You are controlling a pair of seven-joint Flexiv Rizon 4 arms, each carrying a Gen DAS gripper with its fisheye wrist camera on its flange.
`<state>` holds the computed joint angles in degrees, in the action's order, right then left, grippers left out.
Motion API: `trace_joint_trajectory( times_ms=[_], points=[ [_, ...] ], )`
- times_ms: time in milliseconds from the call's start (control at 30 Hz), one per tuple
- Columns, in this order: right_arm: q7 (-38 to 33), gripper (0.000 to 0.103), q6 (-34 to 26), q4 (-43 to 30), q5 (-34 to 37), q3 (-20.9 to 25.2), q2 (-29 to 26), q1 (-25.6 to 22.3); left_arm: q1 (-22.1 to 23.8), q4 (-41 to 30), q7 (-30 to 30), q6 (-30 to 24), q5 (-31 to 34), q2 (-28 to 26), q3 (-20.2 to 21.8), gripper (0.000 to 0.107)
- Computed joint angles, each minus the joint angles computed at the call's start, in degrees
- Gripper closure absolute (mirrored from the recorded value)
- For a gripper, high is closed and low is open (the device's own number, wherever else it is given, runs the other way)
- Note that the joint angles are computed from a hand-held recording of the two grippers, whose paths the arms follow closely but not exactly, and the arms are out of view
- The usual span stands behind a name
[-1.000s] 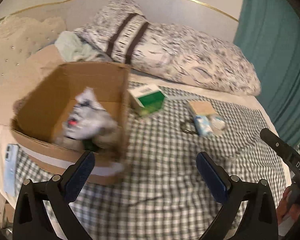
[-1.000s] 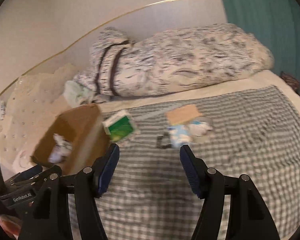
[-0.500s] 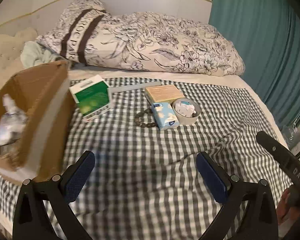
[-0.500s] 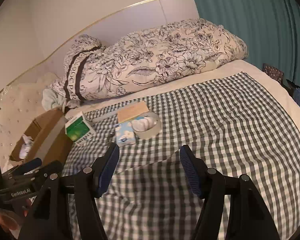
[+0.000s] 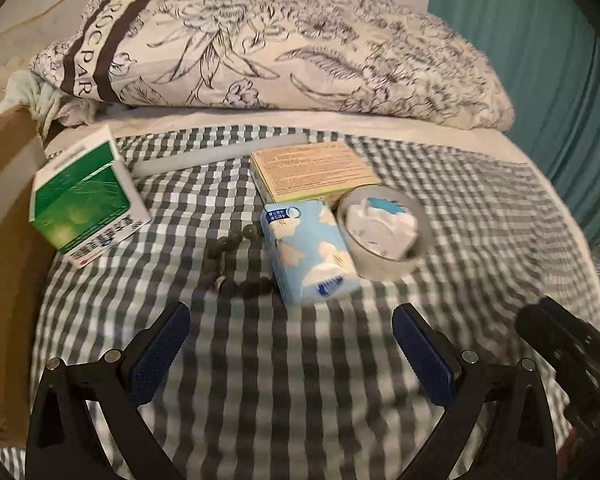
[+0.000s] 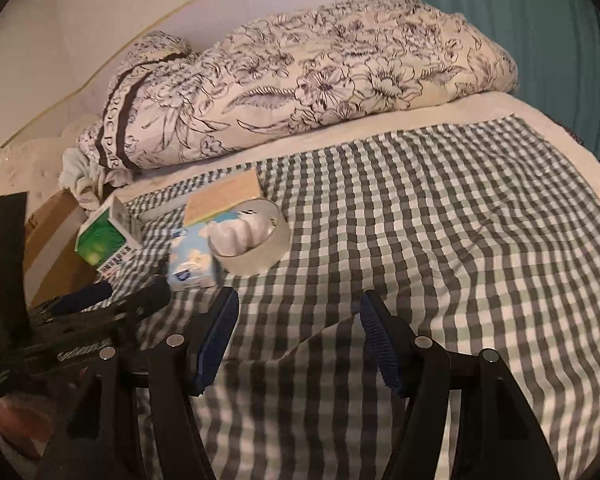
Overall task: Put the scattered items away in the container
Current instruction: 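Reach left tool toward blue cloud-print tissue pack while right tool reaches clear round cup, then grasp the blue tissue pack with left tool while right tool grasps clear cup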
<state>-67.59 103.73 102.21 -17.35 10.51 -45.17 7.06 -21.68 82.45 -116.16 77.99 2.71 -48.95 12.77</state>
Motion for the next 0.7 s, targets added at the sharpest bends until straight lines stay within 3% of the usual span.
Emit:
trace_joint_trajectory(
  times_ms=[333,467,700],
  points=[
    [-2.35,0.04,-7.72,-7.56,-1.75,5.05,-5.24,-3.74,-0.08,-13.74,0.13,-12.0,4.09,-7.69,1.76,0.004],
    [-9.08,0.04,-13.99,-11.31,-3.33,12.04,-7.74,-7.22,2.25,-14.08,0.12,-12.11,4.95,-7.47,0.23,0.004],
    [-16.73,0.035,-15.37,-15.34,-2.05,12.39,-9.95,-4.28,6.41,-10.63,3.95,-6.48,2.89,-6.35,-3.78,0.004]
  ],
)
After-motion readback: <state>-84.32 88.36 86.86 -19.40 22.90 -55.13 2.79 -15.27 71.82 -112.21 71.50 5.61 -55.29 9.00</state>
